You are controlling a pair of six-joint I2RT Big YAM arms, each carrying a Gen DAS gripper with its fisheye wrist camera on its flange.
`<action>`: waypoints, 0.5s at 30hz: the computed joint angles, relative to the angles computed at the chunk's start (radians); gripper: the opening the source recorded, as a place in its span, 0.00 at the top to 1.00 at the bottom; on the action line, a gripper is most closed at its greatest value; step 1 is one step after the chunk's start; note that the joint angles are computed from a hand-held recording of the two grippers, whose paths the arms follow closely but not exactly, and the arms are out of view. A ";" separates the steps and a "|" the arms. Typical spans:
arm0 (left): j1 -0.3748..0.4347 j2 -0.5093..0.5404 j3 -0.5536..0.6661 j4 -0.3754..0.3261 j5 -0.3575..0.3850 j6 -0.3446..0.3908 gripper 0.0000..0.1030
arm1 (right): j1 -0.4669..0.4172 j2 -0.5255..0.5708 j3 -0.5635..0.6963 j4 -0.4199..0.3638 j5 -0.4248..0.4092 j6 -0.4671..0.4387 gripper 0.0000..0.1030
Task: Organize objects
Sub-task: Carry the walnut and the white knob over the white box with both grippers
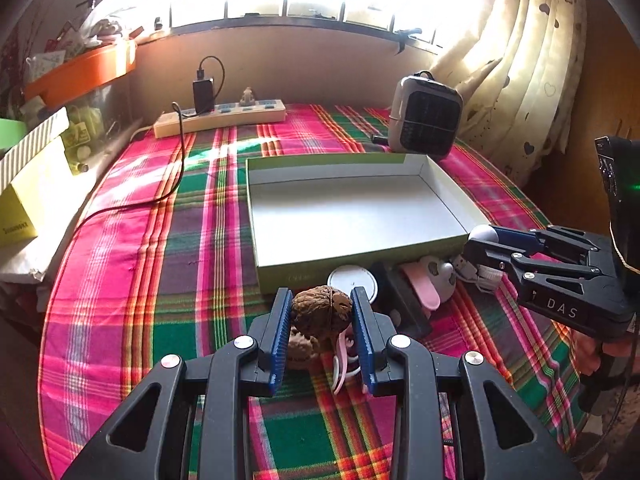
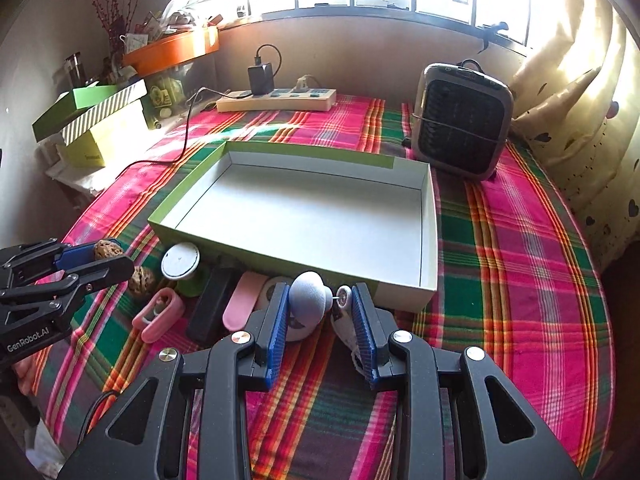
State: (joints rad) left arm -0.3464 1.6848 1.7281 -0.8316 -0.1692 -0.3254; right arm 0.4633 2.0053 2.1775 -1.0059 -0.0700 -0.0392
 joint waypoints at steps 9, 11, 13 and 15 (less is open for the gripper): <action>0.034 0.104 0.157 -0.047 0.057 0.016 0.73 | -0.009 0.135 0.240 -0.109 -0.003 -0.006 0.68; 0.039 0.127 0.192 -0.060 0.056 0.022 0.73 | -0.010 0.177 0.315 -0.147 -0.006 -0.004 0.68; 0.044 0.145 0.219 -0.069 0.060 0.032 0.73 | -0.012 0.224 0.399 -0.185 -0.010 -0.002 0.68; 0.052 0.169 0.255 -0.085 0.063 0.036 0.73 | -0.012 0.285 0.513 -0.239 -0.007 -0.003 0.68</action>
State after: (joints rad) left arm -0.2948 1.8539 1.9832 -0.9170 -0.1059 -0.2898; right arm 0.4509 2.2904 2.6901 -1.2446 -0.0767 -0.0422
